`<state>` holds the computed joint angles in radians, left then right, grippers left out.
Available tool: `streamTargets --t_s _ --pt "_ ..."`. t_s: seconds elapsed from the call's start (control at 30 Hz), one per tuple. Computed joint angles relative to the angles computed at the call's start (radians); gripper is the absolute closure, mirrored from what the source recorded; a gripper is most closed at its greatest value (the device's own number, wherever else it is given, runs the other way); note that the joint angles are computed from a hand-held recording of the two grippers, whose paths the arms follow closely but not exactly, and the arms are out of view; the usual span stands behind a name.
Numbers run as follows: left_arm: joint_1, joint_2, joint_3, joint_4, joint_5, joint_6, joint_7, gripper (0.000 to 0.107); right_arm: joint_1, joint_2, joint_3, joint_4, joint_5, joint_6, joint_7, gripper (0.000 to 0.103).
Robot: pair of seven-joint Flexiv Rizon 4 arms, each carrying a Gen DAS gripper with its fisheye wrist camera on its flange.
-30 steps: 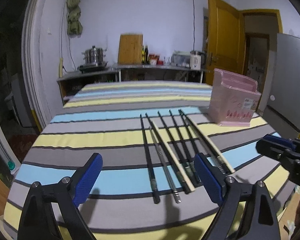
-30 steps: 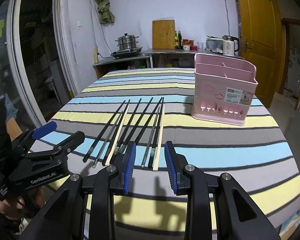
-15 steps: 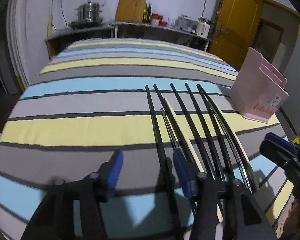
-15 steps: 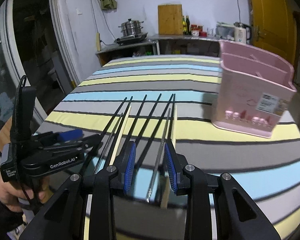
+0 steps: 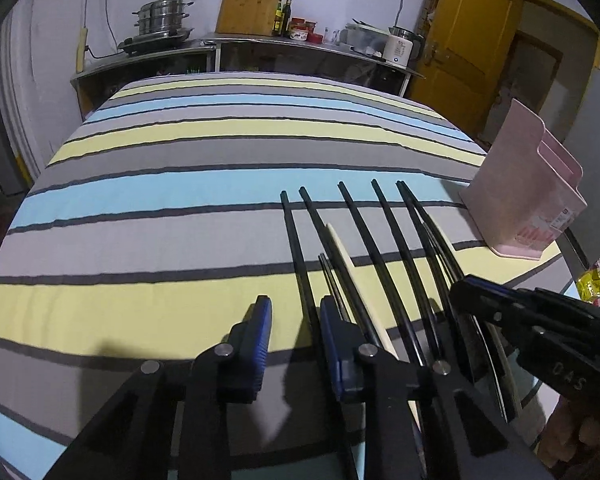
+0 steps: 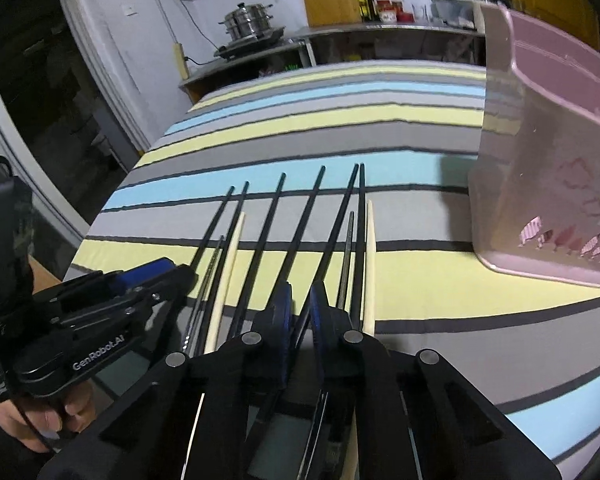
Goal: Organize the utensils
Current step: 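Lower the right tool onto a black chopstick and close it while the left tool grasps another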
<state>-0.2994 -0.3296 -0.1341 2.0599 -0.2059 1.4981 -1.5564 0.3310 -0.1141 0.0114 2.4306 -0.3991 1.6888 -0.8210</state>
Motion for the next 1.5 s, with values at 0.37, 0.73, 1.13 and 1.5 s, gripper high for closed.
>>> streamTargets --t_s 0.37,0.73,1.13,1.5 --pt "0.000 -0.030 0.012 -0.057 0.011 -0.043 -0.007 0.090 -0.098 -0.068 0.147 -0.109 0.178 -0.095 -0.122 0.094" --pt "-0.017 -0.064 0.042 -0.124 0.026 -0.100 -0.008 0.090 -0.098 -0.123 0.140 -0.231 0.219 -0.204 -0.160 0.094" --pt "-0.014 -0.085 0.049 -0.170 0.081 -0.122 -0.059 0.101 -0.117 -0.162 0.158 -0.314 0.248 -0.266 -0.207 0.096" --pt "0.067 0.019 -0.071 -0.071 -0.074 -0.039 0.081 0.102 -0.170 -0.060 0.234 -0.280 0.424 -0.216 -0.357 0.097"
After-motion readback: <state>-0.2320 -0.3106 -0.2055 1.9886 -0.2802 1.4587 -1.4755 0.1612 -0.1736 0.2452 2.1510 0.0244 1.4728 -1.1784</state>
